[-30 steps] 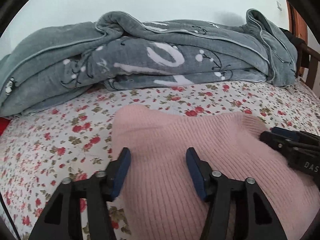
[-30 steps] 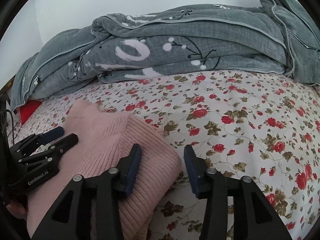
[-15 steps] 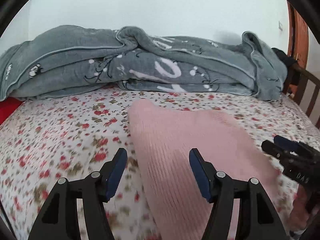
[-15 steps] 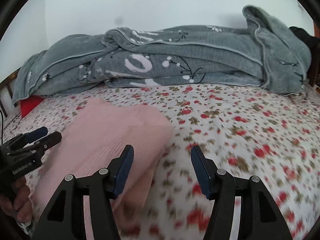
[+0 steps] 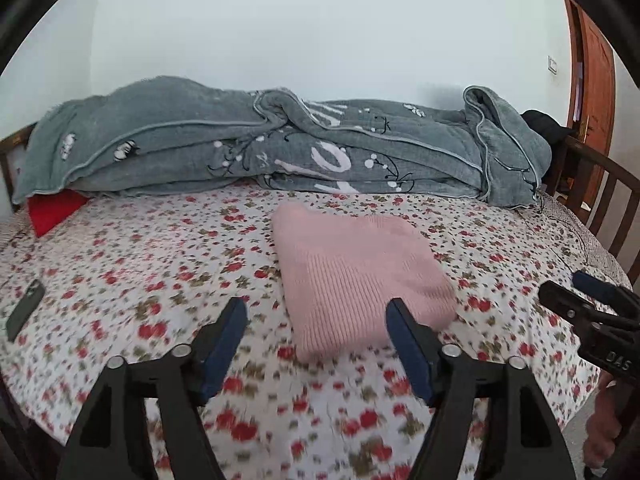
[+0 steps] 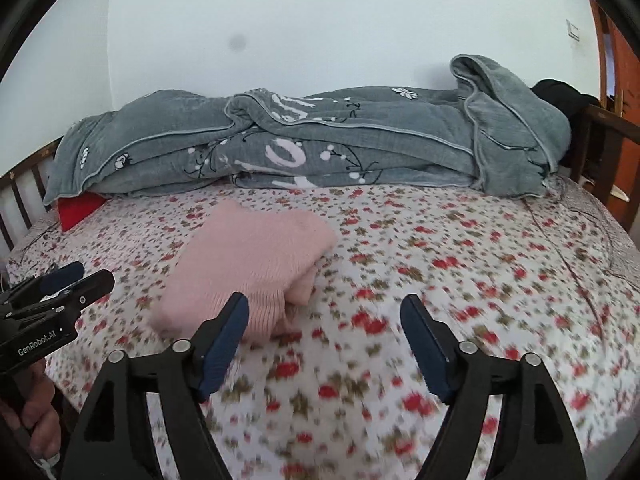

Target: Fold small clothes

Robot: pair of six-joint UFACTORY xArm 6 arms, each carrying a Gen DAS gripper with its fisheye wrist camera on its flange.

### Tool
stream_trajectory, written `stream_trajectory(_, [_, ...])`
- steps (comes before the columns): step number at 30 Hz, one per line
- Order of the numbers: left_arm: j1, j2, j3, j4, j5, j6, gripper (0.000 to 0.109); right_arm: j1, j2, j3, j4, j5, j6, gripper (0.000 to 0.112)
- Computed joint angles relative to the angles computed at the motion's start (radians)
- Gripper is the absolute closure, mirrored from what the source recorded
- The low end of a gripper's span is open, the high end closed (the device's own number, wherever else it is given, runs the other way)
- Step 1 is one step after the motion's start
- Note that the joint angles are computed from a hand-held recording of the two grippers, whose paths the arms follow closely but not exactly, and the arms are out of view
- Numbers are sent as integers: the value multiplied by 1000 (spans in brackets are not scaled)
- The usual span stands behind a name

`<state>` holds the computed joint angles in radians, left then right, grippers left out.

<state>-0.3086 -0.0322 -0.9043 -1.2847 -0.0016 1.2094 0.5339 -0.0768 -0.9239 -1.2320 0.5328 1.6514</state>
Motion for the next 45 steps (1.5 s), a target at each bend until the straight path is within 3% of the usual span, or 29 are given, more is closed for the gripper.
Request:
stream_trajectory(2, [-13, -64, 63, 26, -18, -27, 24, 45, -67, 49, -6, 70, 27, 24])
stream_trajectory(4, [-19, -117, 119, 129, -29, -135, 20, 75, -117, 83, 7, 117, 38, 20])
stream_trajectory(9, [-13, -215, 215, 367, -41, -379, 18, 105, -217, 149, 11, 135, 80, 15])
stream_trajectory(18, [-8, -280, 263, 462, -38, -469, 15, 146, -252, 171, 57, 199, 51, 10])
stream_trajectory(24, [-10, -279, 267, 442, -49, -474, 15, 149, -260, 184, 68, 206, 48, 10])
stream_trajectory(27, [-12, -273, 253, 369, -35, -413, 15, 150, -265, 190, 55, 198, 61, 10])
stream_trajectory(45, [-13, -258, 251, 314, -51, -369, 15, 162, -248, 179, 35, 215, 85, 10])
